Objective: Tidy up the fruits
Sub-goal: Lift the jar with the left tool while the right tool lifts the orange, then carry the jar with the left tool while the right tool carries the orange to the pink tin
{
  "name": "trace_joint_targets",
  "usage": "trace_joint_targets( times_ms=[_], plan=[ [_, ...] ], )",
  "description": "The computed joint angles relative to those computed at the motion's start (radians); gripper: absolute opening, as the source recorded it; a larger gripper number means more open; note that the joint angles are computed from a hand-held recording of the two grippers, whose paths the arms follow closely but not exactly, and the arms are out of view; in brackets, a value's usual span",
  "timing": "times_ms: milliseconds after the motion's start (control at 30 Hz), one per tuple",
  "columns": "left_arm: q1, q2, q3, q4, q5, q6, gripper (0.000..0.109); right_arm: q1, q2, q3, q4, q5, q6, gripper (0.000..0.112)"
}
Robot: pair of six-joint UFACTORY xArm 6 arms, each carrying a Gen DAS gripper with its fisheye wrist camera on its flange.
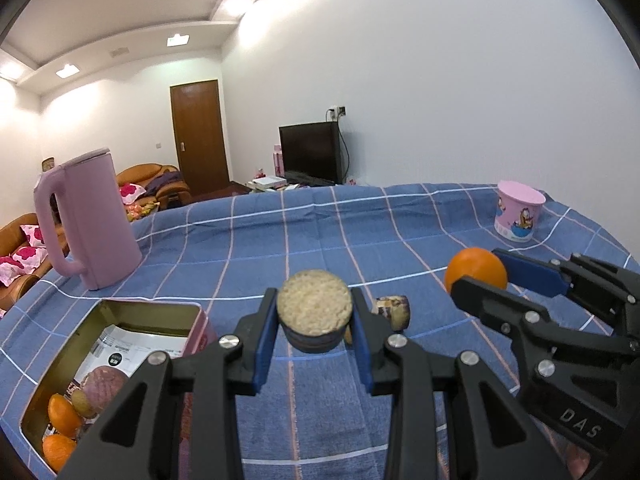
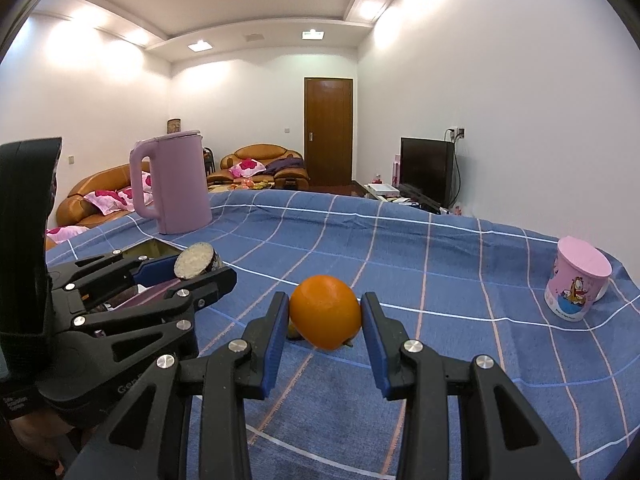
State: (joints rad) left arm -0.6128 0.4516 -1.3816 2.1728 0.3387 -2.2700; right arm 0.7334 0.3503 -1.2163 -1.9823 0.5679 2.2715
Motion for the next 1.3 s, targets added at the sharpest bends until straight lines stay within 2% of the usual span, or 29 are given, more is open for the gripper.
trace_joint_targets(
  times_ms=[600, 1133, 1300],
  plan=[
    [-0.023, -0.04, 0.058, 0.067, 0.085, -0.08, 0.036, 0.02, -0.024, 0.036, -0.052, 0.049, 0.052, 0.039],
    [-0.068, -0.078, 0.122, 0.074, 0.216, -0.076, 0.036, 0.052, -0.046, 0.072, -0.086, 0.118, 0.077, 0.039],
    [-0.062, -0.082, 0.126, 0.085, 0.211, -0.1, 0.036, 0.057, -0.04, 0.065, -0.06, 0.12, 0.047, 0.039]
  ],
)
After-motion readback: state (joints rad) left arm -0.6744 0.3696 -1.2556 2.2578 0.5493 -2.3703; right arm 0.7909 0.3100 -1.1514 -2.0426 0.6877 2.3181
